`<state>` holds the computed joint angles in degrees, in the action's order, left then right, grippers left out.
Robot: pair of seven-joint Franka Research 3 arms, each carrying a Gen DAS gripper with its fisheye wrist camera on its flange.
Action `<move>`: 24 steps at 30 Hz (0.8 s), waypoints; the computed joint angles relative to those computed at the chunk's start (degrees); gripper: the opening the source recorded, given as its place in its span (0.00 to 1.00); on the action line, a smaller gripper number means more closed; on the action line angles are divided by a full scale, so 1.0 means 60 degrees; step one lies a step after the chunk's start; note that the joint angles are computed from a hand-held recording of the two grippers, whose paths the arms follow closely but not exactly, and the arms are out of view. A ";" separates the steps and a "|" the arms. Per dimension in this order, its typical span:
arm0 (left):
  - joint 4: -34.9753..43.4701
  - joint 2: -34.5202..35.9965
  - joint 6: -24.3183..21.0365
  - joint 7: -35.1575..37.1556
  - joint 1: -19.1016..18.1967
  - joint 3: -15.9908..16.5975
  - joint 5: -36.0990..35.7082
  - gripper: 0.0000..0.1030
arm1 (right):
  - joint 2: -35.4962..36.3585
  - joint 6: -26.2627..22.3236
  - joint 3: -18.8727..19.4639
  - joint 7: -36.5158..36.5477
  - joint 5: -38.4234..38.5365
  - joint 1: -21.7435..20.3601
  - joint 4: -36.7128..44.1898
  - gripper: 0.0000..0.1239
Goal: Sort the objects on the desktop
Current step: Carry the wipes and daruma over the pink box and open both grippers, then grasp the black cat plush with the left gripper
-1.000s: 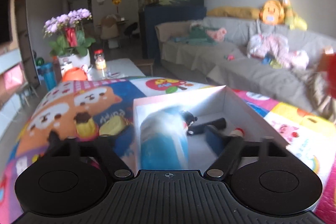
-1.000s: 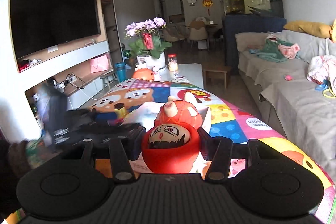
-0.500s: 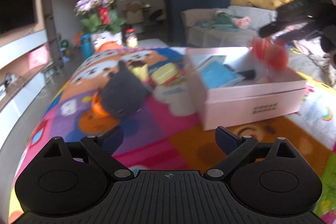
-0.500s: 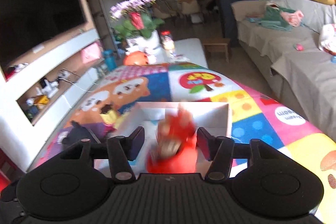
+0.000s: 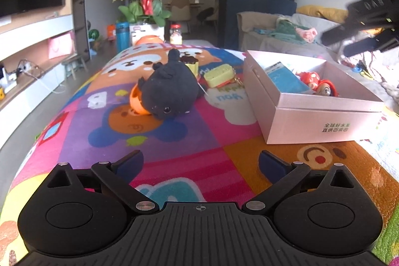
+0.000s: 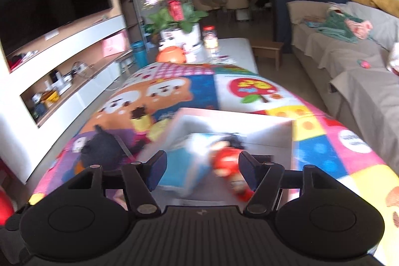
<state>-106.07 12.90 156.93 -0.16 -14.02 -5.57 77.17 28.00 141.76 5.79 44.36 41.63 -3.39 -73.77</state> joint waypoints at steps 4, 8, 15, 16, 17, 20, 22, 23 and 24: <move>0.0039 0.0049 0.0021 0.0208 0.0052 -0.0011 -0.0407 1.00 | 0.0038 -0.0510 0.0128 0.0065 -0.0088 0.0210 0.0209 0.55; -0.0016 -0.0025 -0.0282 -0.0268 -0.0034 0.0062 -0.0403 1.00 | -0.0448 0.0020 0.0268 -0.0599 0.0072 0.0434 -0.0584 0.57; 0.0898 0.0399 -0.1331 0.0351 -0.0114 0.0097 0.0547 0.97 | -0.2789 0.0581 0.0411 -0.4910 0.2801 -0.0065 -0.4236 0.64; 0.1234 0.0628 -0.1392 0.0647 -0.0100 0.0123 0.0480 0.96 | -0.3121 0.0624 0.0322 -0.5611 0.3120 -0.0067 -0.4791 0.64; 0.1617 0.0904 -0.1487 0.0970 -0.0087 0.0156 0.0271 0.95 | -0.3403 0.0708 0.0212 -0.6160 0.3358 -0.0029 -0.5274 0.64; 0.2890 0.1859 -0.1799 0.2038 -0.0119 0.0310 -0.0689 0.95 | -0.4025 0.1122 -0.0151 -0.7367 0.4184 0.0159 -0.6420 0.64; 0.3712 0.2485 -0.2017 0.2872 -0.0131 0.0376 -0.1521 0.95 | -0.4187 0.1100 -0.0471 -0.7175 0.4364 0.0283 -0.6733 0.64; 0.4030 0.2725 -0.2101 0.3175 -0.0155 0.0421 -0.1835 0.89 | -0.4211 0.1059 -0.0633 -0.6957 0.4386 0.0350 -0.6792 0.65; 0.4264 0.2900 -0.2218 0.3407 -0.0212 0.0487 -0.2073 0.80 | -0.4208 0.1057 -0.0788 -0.6759 0.4418 0.0424 -0.6815 0.65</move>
